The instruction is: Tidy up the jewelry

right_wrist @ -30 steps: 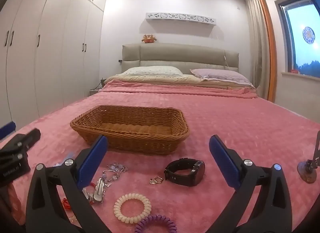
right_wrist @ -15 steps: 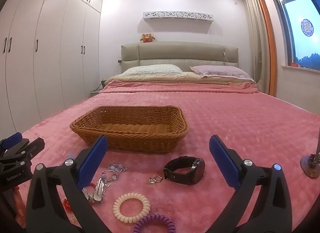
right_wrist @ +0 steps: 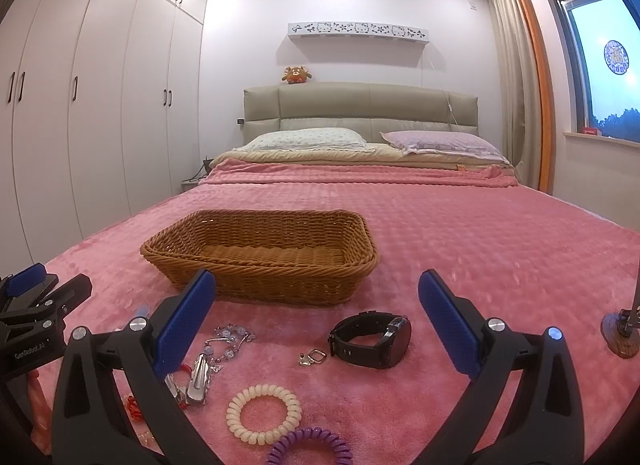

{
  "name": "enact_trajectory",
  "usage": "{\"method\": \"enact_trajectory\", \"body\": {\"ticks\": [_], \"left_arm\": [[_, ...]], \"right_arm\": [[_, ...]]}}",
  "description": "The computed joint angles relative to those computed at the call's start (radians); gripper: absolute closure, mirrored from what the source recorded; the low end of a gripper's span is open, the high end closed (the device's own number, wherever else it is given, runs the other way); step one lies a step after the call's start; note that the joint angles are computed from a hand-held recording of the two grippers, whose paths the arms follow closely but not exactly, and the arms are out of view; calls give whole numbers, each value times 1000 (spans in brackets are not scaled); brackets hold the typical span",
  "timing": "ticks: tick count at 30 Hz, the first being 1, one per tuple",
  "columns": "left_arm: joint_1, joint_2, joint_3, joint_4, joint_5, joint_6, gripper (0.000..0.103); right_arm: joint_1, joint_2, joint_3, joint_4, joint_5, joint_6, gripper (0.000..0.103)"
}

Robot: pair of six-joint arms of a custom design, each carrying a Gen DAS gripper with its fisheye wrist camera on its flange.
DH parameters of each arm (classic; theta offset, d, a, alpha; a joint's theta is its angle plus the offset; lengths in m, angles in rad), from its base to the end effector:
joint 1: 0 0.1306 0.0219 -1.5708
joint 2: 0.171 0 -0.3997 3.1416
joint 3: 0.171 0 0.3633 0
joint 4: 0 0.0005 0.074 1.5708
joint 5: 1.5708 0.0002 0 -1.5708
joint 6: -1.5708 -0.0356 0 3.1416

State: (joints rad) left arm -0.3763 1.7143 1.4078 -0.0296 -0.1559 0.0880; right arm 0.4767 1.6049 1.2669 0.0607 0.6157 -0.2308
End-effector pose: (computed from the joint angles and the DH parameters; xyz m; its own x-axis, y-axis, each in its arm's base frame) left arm 0.5551 -0.2139 0.3649 -0.3255 0.0353 -0.9449 0.1989 0.9795 -0.0320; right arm 0.4940 0.2314 0.3730 -0.2096 0.1020 -0.9725 0.1715 0.9830 0.0661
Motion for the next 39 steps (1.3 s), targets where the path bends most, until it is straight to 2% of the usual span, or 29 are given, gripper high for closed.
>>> {"method": "enact_trajectory", "body": {"ticks": [12,39], "left_arm": [[-2,-1,-8,16,3,-7,7],[-2,-5,-4,-1,5,-4,7]], "right_arm": [[1,-2,1,-2,1,8,6],[-1,6,12,-19,1,-4,6]]}}
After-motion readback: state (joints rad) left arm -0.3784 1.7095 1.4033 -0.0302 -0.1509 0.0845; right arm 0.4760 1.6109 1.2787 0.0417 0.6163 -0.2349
